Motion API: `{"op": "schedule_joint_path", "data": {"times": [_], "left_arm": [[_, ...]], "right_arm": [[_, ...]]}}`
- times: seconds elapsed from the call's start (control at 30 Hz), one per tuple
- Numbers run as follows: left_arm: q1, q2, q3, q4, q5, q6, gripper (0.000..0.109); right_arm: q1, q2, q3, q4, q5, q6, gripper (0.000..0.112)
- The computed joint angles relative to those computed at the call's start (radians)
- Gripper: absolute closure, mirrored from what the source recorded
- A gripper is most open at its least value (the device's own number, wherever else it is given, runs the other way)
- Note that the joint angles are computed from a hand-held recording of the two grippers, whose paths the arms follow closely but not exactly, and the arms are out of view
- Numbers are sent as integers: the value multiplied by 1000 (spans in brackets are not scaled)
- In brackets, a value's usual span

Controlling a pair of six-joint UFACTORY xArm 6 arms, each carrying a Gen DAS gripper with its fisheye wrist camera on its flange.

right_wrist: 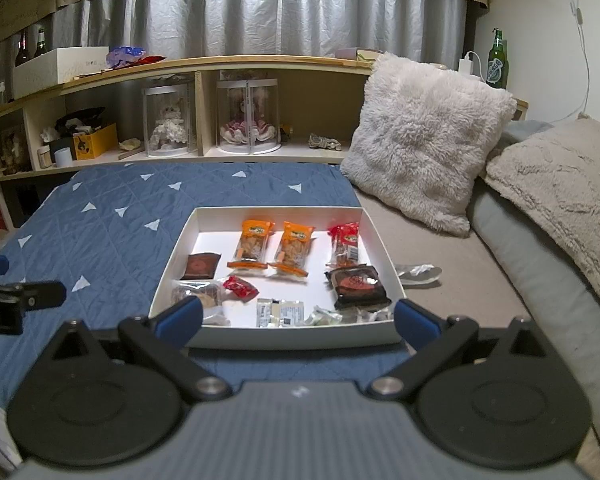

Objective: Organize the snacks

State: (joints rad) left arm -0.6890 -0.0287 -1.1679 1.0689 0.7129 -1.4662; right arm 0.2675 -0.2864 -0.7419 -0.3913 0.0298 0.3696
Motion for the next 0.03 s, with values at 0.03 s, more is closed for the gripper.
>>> {"op": "schedule_joint_path", "data": {"times": [0.03], "left_arm": [[4, -1, 1, -3, -3, 4, 6]], "right_arm": [[0, 0, 0, -1, 0, 1, 10]]}}
